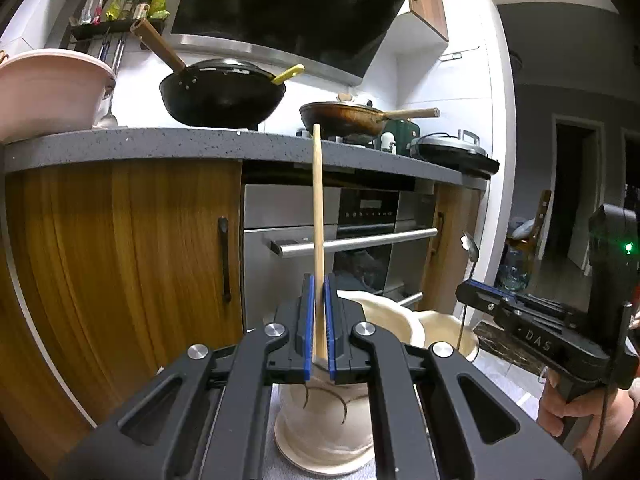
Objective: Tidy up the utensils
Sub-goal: 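Carry chopstick in left tool to larger cup while right tool carries spoon, then open both tools to release chopstick and spoon into the cups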
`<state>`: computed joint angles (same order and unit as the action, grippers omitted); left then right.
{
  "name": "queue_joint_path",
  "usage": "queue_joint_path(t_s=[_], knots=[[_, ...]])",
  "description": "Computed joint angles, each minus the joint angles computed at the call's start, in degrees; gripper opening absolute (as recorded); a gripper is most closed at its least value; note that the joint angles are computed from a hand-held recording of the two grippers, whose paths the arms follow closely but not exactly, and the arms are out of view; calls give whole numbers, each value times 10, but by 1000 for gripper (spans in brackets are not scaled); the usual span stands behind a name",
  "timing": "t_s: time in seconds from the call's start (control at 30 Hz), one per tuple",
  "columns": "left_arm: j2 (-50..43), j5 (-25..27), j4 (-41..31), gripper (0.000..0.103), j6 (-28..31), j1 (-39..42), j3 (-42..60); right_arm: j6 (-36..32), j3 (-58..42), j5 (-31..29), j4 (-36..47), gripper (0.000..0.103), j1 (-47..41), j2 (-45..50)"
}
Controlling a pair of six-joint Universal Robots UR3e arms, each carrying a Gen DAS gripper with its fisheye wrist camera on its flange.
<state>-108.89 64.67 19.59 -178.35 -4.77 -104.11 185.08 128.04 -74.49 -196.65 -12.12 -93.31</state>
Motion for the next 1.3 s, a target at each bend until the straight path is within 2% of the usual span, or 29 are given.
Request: queue_joint_path(t_s=[0.2, 0.67, 0.73, 0.8, 1.17, 1.3], knots=[[7, 2, -6, 5, 2, 4, -6, -2, 18, 34, -7, 4, -22, -7], [7, 11, -27, 9, 11, 2, -5, 5, 14, 38, 2, 4, -27, -7], [7, 11, -23, 21, 7, 3, -7, 9, 13, 41, 4, 5, -29, -6], [7, 10, -14, 27, 4, 5, -10, 9, 13, 50, 7, 6, -34, -5], [8, 10, -17, 36, 3, 8, -10, 19, 9, 55, 21, 12, -47, 0], [8, 13, -19, 39, 6, 7, -9, 22, 11, 64, 19, 28, -53, -2]])
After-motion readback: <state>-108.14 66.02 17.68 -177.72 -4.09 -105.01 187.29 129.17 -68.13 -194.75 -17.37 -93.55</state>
